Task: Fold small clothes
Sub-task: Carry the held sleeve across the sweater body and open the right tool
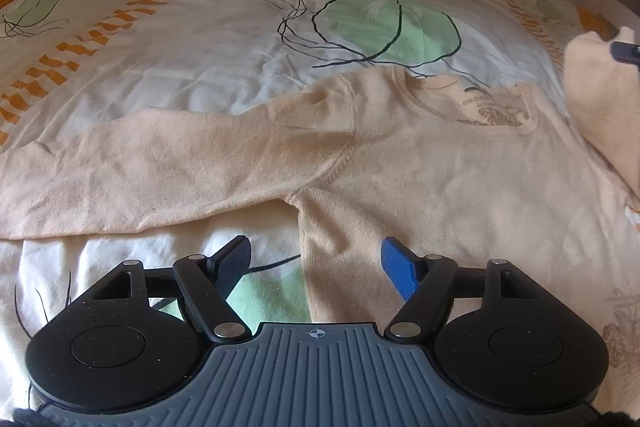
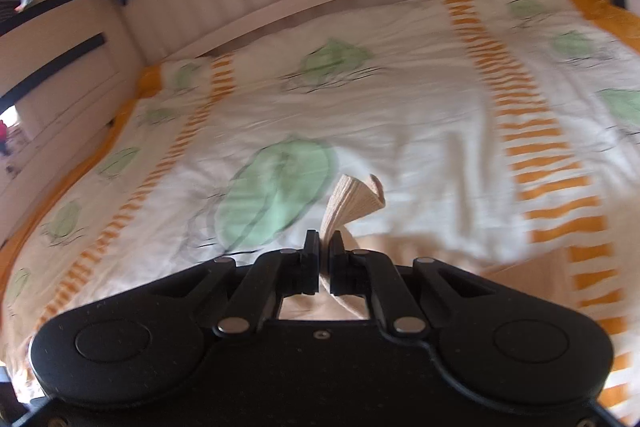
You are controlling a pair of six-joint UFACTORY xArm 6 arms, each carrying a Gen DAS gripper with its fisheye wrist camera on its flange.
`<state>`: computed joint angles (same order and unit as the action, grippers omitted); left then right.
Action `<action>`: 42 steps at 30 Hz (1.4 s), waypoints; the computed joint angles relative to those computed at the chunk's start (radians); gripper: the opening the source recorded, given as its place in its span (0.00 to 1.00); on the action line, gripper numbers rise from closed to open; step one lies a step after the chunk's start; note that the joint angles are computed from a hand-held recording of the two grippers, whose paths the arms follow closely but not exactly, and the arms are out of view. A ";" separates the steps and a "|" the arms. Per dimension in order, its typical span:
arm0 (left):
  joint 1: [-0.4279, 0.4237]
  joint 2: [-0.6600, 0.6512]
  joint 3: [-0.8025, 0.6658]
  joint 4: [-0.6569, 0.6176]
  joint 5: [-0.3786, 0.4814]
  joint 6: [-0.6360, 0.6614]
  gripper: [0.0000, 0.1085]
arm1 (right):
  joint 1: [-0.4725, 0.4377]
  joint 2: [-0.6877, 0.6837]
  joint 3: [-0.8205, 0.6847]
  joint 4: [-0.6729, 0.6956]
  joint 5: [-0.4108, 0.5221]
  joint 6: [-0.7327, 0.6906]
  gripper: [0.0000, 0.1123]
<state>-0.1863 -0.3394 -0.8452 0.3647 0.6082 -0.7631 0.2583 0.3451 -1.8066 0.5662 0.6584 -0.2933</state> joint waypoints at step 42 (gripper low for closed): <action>0.011 0.043 0.005 0.026 -0.152 -0.064 0.65 | 0.026 -0.329 0.855 -0.752 -0.614 0.395 0.62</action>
